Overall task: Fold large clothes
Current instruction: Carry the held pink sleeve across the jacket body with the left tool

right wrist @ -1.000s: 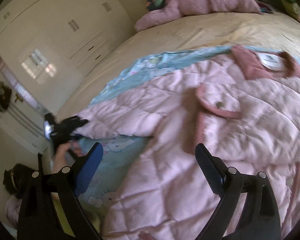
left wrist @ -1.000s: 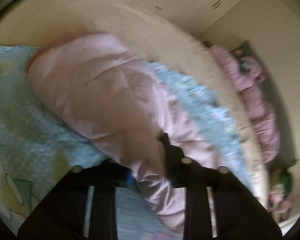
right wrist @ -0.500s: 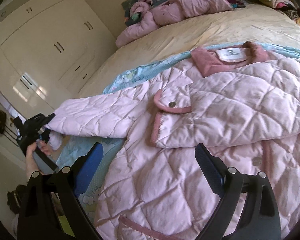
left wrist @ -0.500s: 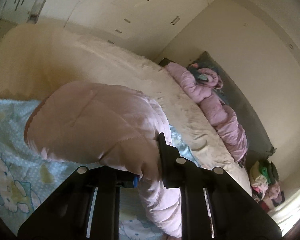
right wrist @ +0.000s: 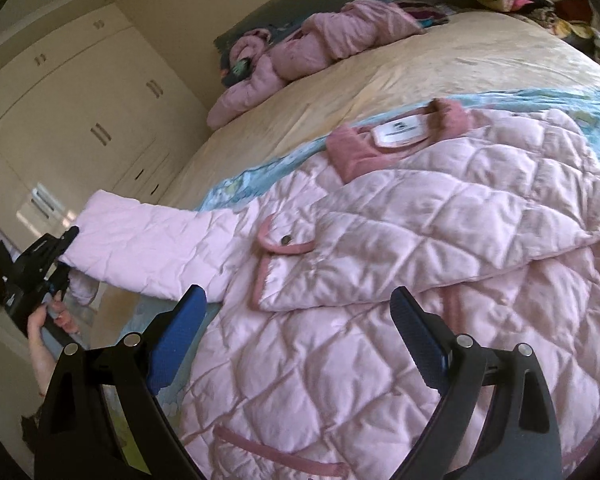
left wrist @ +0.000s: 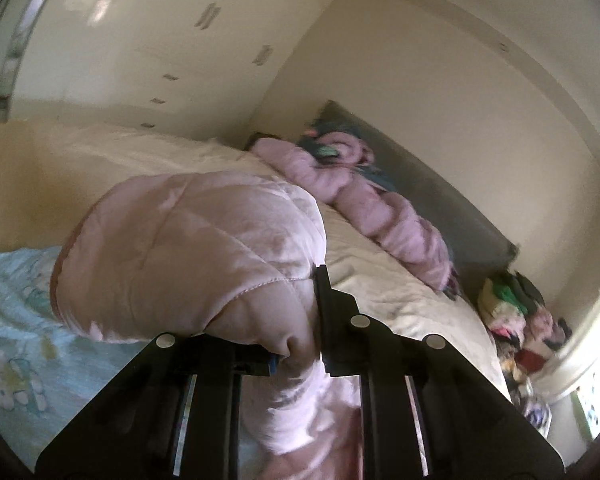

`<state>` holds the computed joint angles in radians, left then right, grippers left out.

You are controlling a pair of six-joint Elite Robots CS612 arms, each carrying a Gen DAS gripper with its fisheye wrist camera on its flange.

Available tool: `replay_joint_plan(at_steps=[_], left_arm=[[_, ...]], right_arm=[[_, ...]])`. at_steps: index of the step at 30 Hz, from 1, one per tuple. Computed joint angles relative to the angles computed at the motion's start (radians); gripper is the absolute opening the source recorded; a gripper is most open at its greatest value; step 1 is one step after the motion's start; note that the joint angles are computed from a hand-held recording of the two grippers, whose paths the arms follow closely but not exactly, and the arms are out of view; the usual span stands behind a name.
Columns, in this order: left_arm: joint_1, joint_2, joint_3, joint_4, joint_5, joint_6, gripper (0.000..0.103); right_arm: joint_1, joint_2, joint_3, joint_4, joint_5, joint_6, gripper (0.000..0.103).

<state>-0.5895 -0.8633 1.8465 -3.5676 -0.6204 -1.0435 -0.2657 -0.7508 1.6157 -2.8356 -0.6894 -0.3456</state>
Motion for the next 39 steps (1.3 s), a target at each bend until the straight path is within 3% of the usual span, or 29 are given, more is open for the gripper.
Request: replay_joint_plan(at_steps=[6,15,21,24,31,39], left_arm=[[-0.031,0.027,-0.071,0.007,0.023,0.185,0.008],[-0.050,0.095,-0.191,-0.074,-0.110,0.435,0.008],[-0.066,0.149,-0.279,-0.046,-0.180,0.608,0.008],[-0.075,0.182,-0.328,0.005,-0.206,0.681,0.008],[-0.073,0.252,-0.417,0.131,-0.376,0.793,0.008],[-0.076,0.311,-0.479,0.266,-0.469,0.912,0.008]], right_arm=[[-0.023,0.002,-0.002,-0.001,0.013,0.018,0.092],[-0.056,0.006,-0.005,-0.052,0.003,0.063,0.092],[-0.080,0.025,-0.022,-0.104,-0.033,0.138,0.093],[-0.090,0.033,-0.031,-0.108,-0.056,0.165,0.093],[-0.122,0.049,-0.050,-0.162,-0.100,0.248,0.093],[-0.163,0.062,-0.069,-0.223,-0.156,0.339,0.093]])
